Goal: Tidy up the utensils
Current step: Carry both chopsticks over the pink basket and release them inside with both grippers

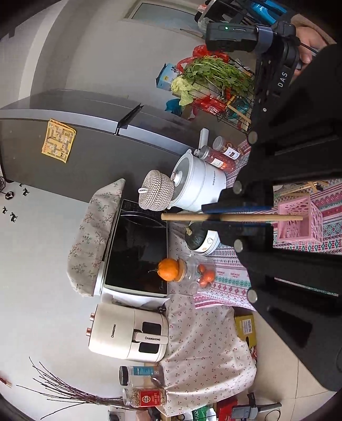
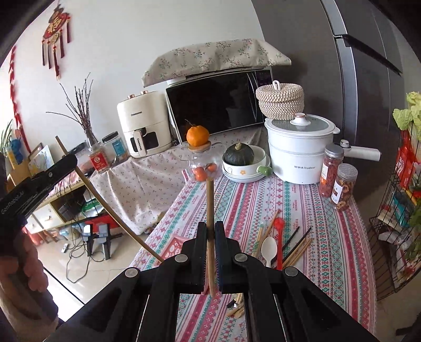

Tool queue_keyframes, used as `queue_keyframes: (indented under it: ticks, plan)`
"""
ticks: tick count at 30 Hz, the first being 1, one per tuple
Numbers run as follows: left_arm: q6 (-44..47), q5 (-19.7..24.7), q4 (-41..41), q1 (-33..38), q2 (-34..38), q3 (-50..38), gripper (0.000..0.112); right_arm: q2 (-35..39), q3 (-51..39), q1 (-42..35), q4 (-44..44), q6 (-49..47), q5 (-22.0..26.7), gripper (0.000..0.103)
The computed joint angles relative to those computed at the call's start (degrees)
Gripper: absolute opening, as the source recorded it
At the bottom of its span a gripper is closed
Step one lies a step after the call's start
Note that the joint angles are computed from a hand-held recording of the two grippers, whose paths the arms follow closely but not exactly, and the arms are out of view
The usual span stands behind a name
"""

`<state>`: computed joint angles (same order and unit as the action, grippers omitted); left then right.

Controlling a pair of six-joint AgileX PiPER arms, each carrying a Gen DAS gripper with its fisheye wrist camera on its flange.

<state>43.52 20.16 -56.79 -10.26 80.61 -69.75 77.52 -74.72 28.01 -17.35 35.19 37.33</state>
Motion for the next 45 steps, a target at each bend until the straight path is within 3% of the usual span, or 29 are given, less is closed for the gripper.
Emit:
queue_keyframes:
  ticks: [2, 9, 15, 16, 18, 19, 20, 26, 33, 42, 45]
  plan:
    - [-0.13, -1.03, 1.17, -0.92, 1.29, -0.32, 0.006, 0.14, -1.53, -0.05, 0.33, -1.01, 0.69, 0.006]
    - [-18.40, -0.96, 21.60, -3.71, 9.32, -5.08, 0.006, -0.57, -3.89, -2.52, 4.19, -4.29, 0.23, 0.006]
    - [-21.36, -1.12, 26.21, -4.66, 12.37, -6.68, 0.007, -1.95, -4.44, -4.90, 8.82, -7.44, -2.55, 0.006]
    - [-23.12, -0.66, 28.00, -4.81, 12.64, -7.15, 0.014, -1.80, -4.56, -5.65, 10.97, -8.76, -3.24, 0.006]
    - [-28.71, 0.49, 32.80, -5.02, 12.70, -8.08, 0.040, -1.18, -5.00, -6.65, 14.57, -11.26, -4.33, 0.006]
    - [-31.96, 0.63, 35.43, -5.07, 12.36, -8.03, 0.062, -0.64, -5.44, -6.68, 14.84, -11.48, -4.58, 0.006]
    - [-34.77, 0.53, 37.57, -4.98, 12.03, -7.88, 0.076, -0.02, -5.92, -6.71, 14.92, -11.57, -4.75, 0.006]
    - [-47.23, 6.72, 49.95, -4.21, 10.64, -8.60, 0.094, 4.51, -8.22, -7.35, 19.63, -14.80, -5.48, 0.006]
    - [-41.81, 12.85, 44.58, -1.68, 10.56, -7.66, 0.099, 12.42, -12.53, -6.35, 21.99, -16.72, -1.61, 0.006]
    - [-41.98, 15.32, 45.86, -1.41, 11.57, -7.68, 0.099, 18.99, -15.23, -6.37, 24.69, -18.22, 0.47, 0.009]
    - [-42.01, 15.90, 45.81, -1.35, 11.62, -7.93, 0.099, 18.82, -14.95, -6.95, 25.65, -19.06, 0.32, 0.035]
